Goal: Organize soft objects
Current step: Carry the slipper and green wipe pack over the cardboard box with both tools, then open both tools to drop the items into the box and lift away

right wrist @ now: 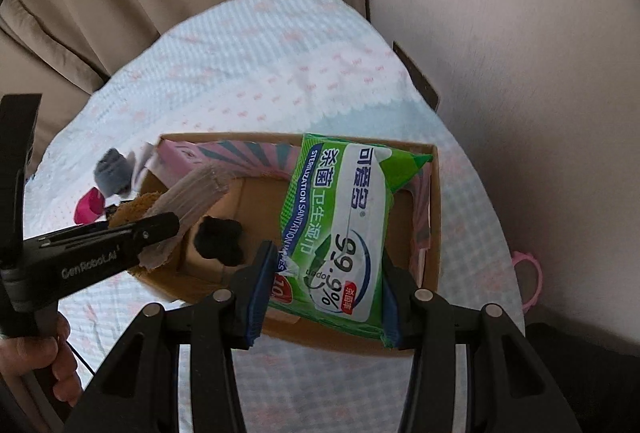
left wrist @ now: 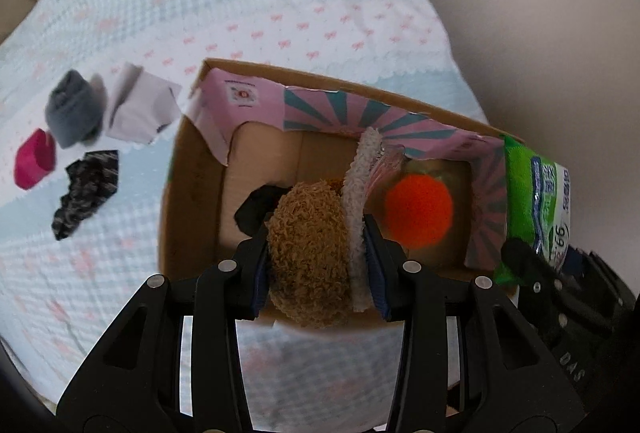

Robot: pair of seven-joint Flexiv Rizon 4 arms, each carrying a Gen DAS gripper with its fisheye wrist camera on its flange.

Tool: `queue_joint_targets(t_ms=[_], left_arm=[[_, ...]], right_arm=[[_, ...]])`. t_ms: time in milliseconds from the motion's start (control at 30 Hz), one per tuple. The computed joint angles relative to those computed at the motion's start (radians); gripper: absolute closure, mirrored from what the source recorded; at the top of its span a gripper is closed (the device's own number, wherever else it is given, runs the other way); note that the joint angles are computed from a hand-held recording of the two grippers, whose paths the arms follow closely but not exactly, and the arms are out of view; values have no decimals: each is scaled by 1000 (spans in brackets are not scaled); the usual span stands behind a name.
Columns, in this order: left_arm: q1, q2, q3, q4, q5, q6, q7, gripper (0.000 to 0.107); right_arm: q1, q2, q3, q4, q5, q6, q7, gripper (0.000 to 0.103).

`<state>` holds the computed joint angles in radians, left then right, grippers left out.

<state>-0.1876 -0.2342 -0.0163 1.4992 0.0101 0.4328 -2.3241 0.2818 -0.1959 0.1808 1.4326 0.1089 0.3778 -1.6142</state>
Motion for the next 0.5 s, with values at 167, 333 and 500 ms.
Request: queue_joint_targets(t_ms=[167, 333, 500], left_arm=[[21, -74, 0, -60, -27, -53, 31, 70], [28, -120, 6, -98, -37, -80, 71, 67], [18, -137, 19, -121, -10, -92, 71, 4]], right_arm=[[-5, -53, -7, -23, -5, -22, -21, 60], [-7, -82, -6, -37, -10, -49, -13, 60], [-21, -92, 8, -42, 31, -63, -64, 4]])
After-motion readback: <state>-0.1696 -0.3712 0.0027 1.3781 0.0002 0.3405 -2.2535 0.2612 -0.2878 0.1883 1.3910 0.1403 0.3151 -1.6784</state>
